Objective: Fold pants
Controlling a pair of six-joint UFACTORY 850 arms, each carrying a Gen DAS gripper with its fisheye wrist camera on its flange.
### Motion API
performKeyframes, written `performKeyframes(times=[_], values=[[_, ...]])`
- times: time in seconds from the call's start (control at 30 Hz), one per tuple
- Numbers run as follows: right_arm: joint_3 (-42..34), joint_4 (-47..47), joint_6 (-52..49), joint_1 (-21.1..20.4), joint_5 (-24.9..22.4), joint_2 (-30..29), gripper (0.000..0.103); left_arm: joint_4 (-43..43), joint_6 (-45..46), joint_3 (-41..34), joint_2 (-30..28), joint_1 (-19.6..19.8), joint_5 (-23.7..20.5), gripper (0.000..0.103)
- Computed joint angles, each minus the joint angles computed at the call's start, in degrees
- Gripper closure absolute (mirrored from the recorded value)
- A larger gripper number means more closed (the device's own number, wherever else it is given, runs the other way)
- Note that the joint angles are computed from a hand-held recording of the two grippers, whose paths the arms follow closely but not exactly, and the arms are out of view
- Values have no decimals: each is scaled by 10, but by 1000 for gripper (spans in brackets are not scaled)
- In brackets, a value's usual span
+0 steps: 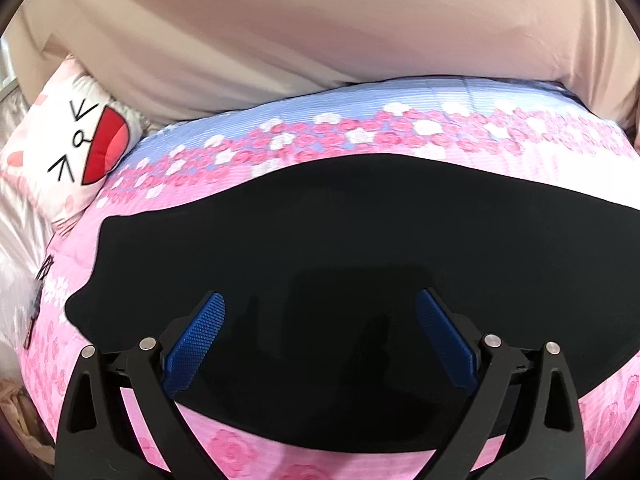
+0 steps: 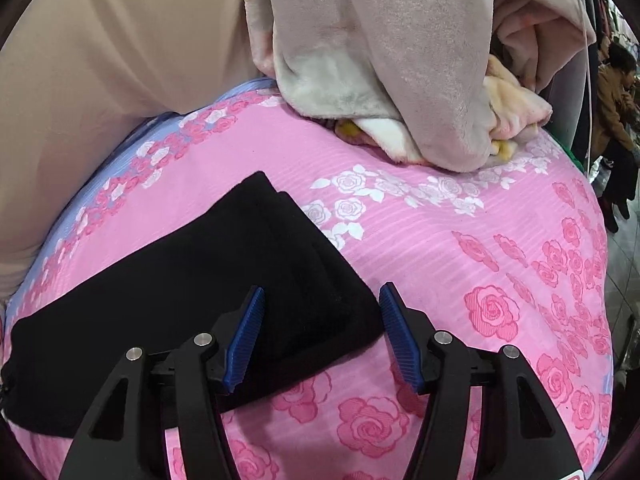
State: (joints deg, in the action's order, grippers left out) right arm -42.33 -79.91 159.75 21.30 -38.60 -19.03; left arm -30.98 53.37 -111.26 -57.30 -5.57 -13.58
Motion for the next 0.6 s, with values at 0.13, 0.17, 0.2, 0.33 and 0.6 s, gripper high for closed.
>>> performKeyframes(times=[0.13,0.17,0.2,0.33,0.6], values=[[1,-12,14,-7,22,5,70,36,-48,-34,-19,15,-15,8],[0,0,10,-8,21,5,65,38,-58,-50,-28,21,-26,8],[-5,23,-3,-5,14,3,61,43,-68,-66,-36,26,-35,8],[-26,63,-32,5,-8,-16,44,82,-127,-138,-78,41,-81,5],[-43,45,7,-4,14,-16,84,124,-174,-252,-153,49,-162,5]])
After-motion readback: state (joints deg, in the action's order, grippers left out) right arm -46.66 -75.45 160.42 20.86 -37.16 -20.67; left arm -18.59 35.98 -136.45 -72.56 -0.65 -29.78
